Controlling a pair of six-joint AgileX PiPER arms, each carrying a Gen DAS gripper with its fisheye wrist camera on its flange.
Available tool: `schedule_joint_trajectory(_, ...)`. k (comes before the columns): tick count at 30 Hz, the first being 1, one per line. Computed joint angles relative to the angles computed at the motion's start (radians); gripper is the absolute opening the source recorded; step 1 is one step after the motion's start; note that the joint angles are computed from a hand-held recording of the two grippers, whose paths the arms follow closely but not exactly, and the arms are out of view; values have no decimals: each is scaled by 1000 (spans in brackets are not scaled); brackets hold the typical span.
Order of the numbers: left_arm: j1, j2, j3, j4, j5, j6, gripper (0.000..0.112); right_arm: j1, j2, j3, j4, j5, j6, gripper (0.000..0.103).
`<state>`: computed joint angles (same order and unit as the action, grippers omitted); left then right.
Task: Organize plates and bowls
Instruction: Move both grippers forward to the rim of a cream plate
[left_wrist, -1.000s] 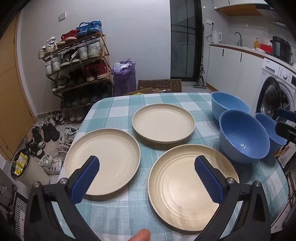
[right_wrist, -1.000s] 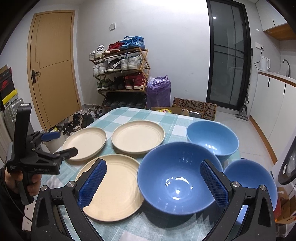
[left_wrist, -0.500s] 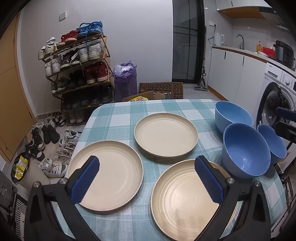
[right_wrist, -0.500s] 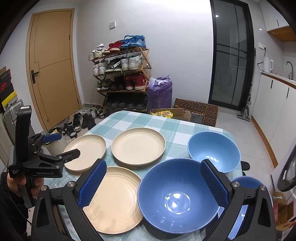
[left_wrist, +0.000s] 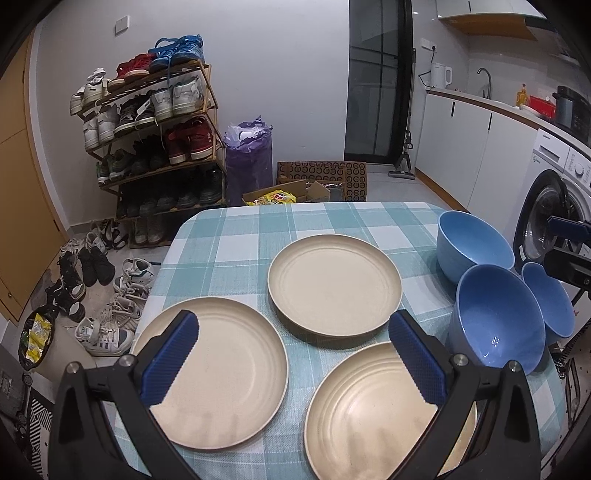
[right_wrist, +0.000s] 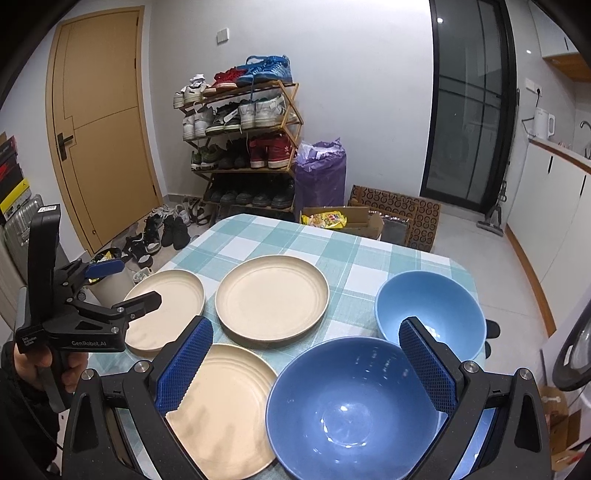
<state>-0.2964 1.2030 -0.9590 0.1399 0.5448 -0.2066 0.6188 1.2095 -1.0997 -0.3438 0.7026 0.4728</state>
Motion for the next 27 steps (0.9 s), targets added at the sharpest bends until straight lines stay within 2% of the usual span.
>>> schedule_joint_trajectory(8, 16, 59, -51, -28, 6, 46, 103, -49, 84, -84, 68, 24, -84, 103)
schedule_joint_trajectory(12, 44, 84, -83, -98, 20, 121, 103, -68, 110, -128, 89, 41, -112, 103)
schedule_joint_trajectory(19, 59, 135, -152, -88, 48, 129, 103, -136, 206, -259, 190, 99, -231, 103)
schedule_joint_trajectory(27, 74, 213, -219, -90, 62, 137, 103, -182, 349, -389, 260, 147, -285, 103)
